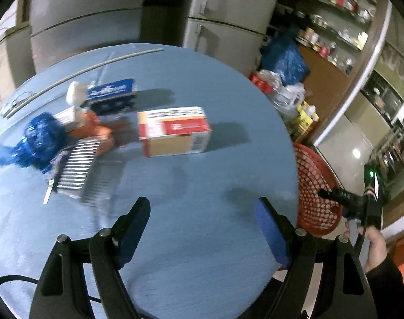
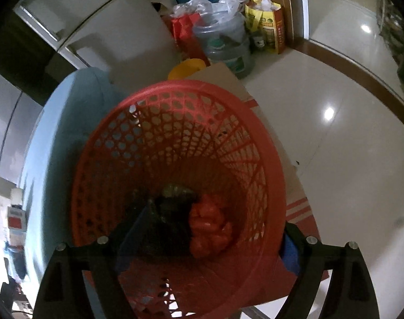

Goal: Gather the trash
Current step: 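Open the left tool to drop the black bag into the red basket, then grasp the clear plastic tray with the left tool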

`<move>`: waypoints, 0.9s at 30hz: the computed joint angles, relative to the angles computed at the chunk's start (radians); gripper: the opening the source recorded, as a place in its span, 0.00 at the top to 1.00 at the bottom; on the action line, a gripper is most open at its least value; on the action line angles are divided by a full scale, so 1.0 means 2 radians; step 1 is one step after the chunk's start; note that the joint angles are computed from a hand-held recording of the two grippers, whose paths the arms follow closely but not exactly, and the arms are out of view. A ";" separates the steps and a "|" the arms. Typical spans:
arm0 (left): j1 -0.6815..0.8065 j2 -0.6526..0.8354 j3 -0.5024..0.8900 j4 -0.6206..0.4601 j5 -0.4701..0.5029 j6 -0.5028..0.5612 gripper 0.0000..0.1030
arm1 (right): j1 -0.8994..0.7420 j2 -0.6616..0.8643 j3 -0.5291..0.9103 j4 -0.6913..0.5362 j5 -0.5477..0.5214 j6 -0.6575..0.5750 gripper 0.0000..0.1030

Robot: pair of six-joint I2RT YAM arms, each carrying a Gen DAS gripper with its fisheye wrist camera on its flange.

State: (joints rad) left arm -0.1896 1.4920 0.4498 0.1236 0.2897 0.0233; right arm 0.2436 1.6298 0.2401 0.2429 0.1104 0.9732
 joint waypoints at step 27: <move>0.138 0.091 0.055 0.028 -0.006 0.053 0.14 | 0.287 0.086 0.311 -0.141 0.139 -0.018 0.09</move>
State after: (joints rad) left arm 0.0871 1.6738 0.5589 0.1789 0.2779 0.1285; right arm 0.8167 1.8010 0.8625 -0.0398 0.3880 0.9363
